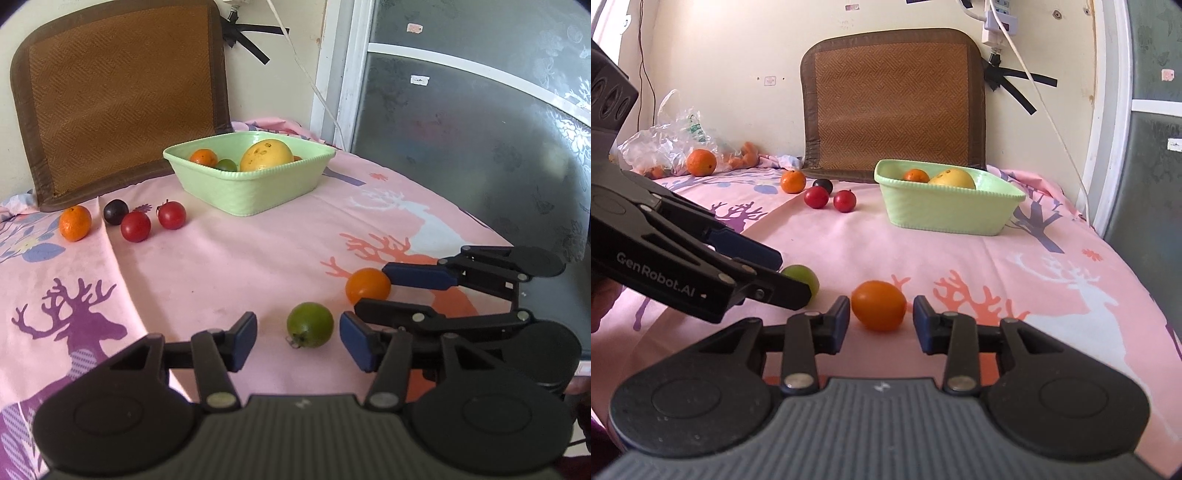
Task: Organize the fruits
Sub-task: 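Release the green tomato and orange tomato into the green dish with both tools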
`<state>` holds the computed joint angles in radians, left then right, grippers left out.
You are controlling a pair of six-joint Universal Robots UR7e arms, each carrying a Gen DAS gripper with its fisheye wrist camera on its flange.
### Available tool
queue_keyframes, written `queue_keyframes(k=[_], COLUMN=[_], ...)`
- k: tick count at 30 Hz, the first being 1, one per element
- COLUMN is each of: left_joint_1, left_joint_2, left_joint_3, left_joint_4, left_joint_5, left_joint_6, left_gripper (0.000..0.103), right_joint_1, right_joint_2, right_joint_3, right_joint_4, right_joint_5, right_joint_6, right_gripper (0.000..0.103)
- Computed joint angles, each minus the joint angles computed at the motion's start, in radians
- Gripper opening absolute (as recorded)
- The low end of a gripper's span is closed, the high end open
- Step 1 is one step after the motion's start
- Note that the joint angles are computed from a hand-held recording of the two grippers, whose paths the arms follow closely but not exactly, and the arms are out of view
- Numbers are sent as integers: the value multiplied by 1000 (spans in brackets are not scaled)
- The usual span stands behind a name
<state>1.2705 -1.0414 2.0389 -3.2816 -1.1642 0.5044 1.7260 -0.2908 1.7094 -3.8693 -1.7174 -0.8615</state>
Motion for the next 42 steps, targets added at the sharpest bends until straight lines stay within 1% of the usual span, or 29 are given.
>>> queue_keyframes(k=[2,5,6,7,10,12,14,17,20,23,25,27,29,31,33,35,36,37,38,40,42], left_joint_1=[-2,0,2,5,3,11,13,11,9,9,17,23,28,29,29,28,28,26,25,21,16], left_joint_2=[6,10,9,3,1,-11,-15,0,45,121,181,238,284,315,334,348,354,359,364,367,358], left_joint_3=[-3,-5,-4,-4,-7,-30,-61,-145,-268,-398,-498,-577,-639,-678,-695,-701,-704,-704,-706,-701,-677], left_joint_4=[4,14,16,36,47,98,119,152,195,205,231,239,253,261,256,243,240,234,228,211,175], left_joint_5=[1,-3,-10,-28,-31,-62,-81,-87,-85,-43,-20,19,52,77,93,113,121,131,146,165,174], left_joint_6=[4,7,14,12,4,-30,-44,-56,-64,-62,-86,-93,-97,-90,-69,-49,-43,-39,-34,-26,-9], left_gripper=[48,42,31,28,28,28,28,28,28,28,28,28,28,28,29,29,29,29,30,34,37], right_joint_1=[-2,-5,-8,-10,-12,-15,-17,-17,-20,-19,-18,-17,-15,-15,-18,-20,-21,-22,-23,-22,-19], right_joint_2=[-3,-4,-6,-7,-7,-16,-25,-27,-12,22,61,95,128,154,169,179,182,184,180,173,155], right_joint_3=[-1,-4,-1,0,-8,-17,-36,-108,-225,-375,-491,-585,-667,-722,-753,-767,-771,-774,-764,-749,-705], right_joint_4=[11,40,41,42,36,41,52,80,143,257,344,436,509,551,574,570,568,566,556,537,495], right_joint_5=[3,3,16,21,30,49,72,98,116,112,89,70,48,34,32,32,33,35,36,39,47], right_joint_6=[10,13,17,21,39,67,93,113,158,205,226,244,254,259,266,267,272,277,280,285,295], right_gripper=[40,38,35,35,34,34,34,34,35,35,35,35,35,36,37,38,42,44,46,47,47])
